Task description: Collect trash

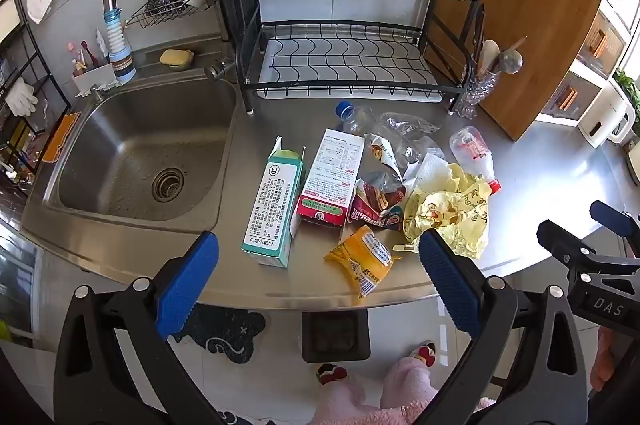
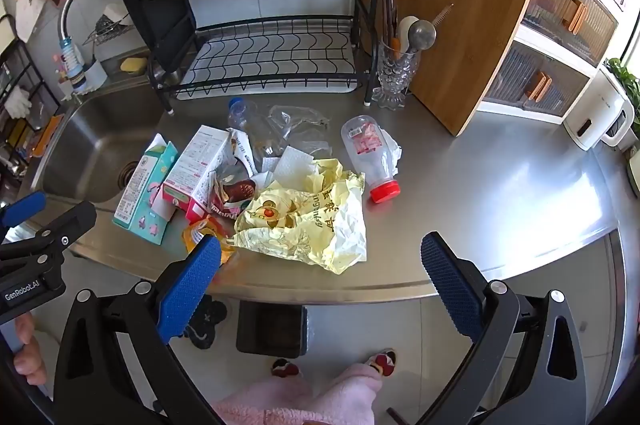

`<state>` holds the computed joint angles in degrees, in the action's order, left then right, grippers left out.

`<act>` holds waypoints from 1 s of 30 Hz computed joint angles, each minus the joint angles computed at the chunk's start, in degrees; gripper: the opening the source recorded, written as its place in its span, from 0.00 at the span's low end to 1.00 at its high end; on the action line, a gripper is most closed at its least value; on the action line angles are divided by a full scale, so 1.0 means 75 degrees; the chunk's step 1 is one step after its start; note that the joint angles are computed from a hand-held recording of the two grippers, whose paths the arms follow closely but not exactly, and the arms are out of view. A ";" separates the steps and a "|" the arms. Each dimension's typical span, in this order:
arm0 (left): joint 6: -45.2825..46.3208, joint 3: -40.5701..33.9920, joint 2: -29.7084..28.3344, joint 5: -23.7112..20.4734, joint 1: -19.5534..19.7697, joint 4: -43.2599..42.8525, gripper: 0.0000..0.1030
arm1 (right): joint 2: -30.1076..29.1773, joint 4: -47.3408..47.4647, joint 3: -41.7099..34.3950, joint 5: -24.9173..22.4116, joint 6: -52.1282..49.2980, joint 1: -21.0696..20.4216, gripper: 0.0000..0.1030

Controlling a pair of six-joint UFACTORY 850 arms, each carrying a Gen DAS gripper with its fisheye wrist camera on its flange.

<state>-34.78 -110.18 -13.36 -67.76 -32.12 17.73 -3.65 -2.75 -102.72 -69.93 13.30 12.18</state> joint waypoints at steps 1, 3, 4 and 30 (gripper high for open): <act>-0.0004 -0.0003 -0.0003 -0.0009 -0.0004 0.0015 0.92 | -0.0004 -0.0003 -0.0006 -0.0001 -0.0004 0.0002 0.97; 0.0003 -0.0005 -0.0005 -0.0020 -0.0002 0.0002 0.92 | -0.0008 0.0005 -0.0013 -0.0001 0.0005 0.0003 0.97; 0.0012 -0.0007 -0.0006 -0.0026 -0.0002 -0.0003 0.92 | -0.0011 -0.0003 -0.0017 -0.0003 0.0007 0.0010 0.97; 0.0115 -0.0026 -0.0034 0.0006 0.0062 -0.0060 0.92 | -0.0072 0.0027 -0.0093 -0.0042 0.0000 -0.0009 0.97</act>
<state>-33.91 -110.37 -13.62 -67.71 -31.66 17.28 -4.19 -2.55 -103.42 -70.24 13.30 12.11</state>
